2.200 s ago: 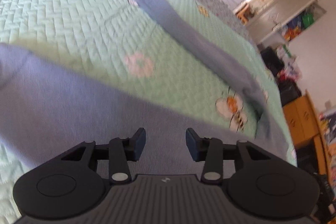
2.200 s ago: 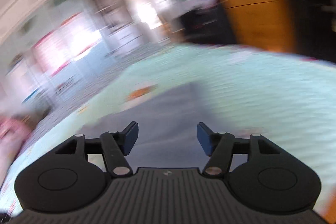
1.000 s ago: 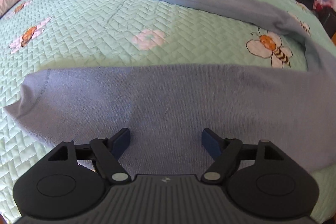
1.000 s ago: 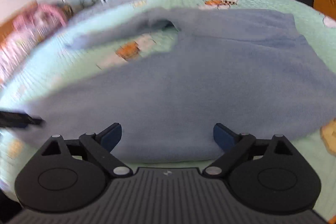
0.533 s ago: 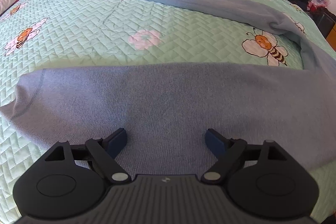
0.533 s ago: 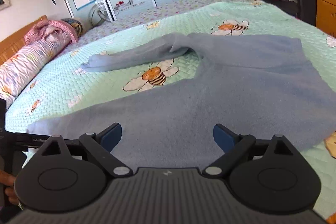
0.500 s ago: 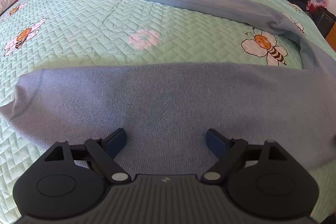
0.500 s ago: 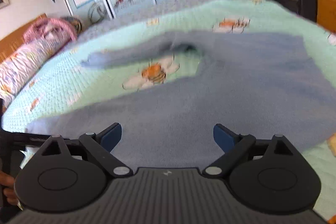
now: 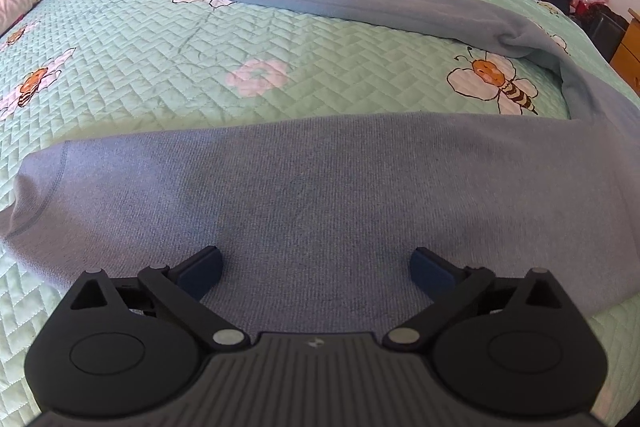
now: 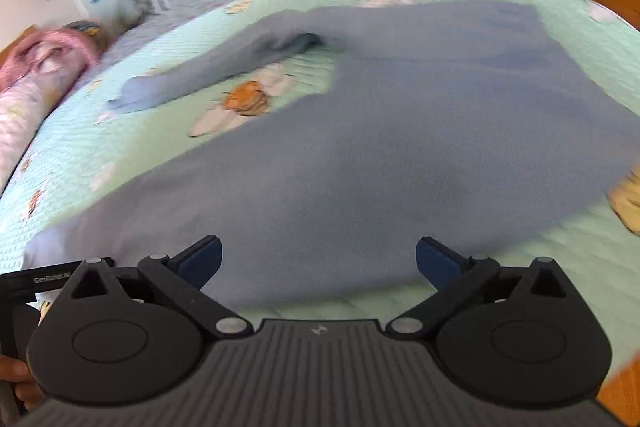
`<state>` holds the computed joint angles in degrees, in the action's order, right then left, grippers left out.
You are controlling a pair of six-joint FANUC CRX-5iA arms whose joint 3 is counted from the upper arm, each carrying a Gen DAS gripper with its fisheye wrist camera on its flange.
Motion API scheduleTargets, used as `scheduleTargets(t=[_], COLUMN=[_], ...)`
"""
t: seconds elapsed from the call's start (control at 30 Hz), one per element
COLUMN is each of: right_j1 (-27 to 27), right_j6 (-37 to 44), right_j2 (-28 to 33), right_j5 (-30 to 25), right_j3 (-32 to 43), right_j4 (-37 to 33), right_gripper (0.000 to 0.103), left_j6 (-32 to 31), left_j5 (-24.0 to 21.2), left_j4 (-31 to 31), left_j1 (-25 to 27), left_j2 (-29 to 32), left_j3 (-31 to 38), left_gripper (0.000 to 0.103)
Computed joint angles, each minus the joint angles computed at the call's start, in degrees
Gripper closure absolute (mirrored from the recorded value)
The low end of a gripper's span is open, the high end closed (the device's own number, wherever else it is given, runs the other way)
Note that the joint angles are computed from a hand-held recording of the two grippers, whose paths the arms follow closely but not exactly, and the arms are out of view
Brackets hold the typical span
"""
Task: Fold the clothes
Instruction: 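Lift both open grippers away from the blue garment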
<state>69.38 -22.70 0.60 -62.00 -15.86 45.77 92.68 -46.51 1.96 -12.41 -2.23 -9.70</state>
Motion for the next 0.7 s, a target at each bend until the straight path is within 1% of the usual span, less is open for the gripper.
scheduleTargets(t=[0.03,0.13,0.27,0.3,0.43,0.53,0.63,0.7], right_j1=[0.81,4.45,8.9,9.74,11.57,12.73,12.73,12.7], right_j6=[-2.11,-9.83,-12.15,-12.85,-12.4,-10.3,-9.92,-10.06], right_j2=[-1.25,-5.21,-6.29,-6.42,-6.21,-5.5,-5.61,-5.67], right_j5=[-0.26,-1.05,-4.74,-4.97,-3.78,-3.24,-0.8,0.22], right_j3=[-0.88,-5.04,-5.22,-5.34,-5.44,-4.38,-4.46,-4.52], right_j4=[-0.17,2.39,1.86,2.21,4.82,6.77,8.24,8.65], right_gripper=[0.0,0.0,0.0,0.0,0.0,0.0,0.0,0.0], left_j6=[0.14,0.67,1.0,0.96,1.7,3.82,6.35,6.7], left_j5=[-0.2,-0.43,0.08,0.1,-0.88,-2.43,-3.31,-2.54], left_j4=[-0.03,-0.35,-0.22,-0.02,0.61,-0.38,-1.0,0.63], left_j1=[-0.02,-0.15,-0.1,0.0,0.34,-0.1,-0.53,-0.16], left_j2=[0.11,0.24,-0.09,-0.15,-0.02,-0.06,-1.44,-3.25], left_j3=[0.19,0.46,-0.02,-0.1,0.42,1.44,1.36,0.01], left_gripper=[0.0,0.0,0.0,0.0,0.0,0.0,0.0,0.0])
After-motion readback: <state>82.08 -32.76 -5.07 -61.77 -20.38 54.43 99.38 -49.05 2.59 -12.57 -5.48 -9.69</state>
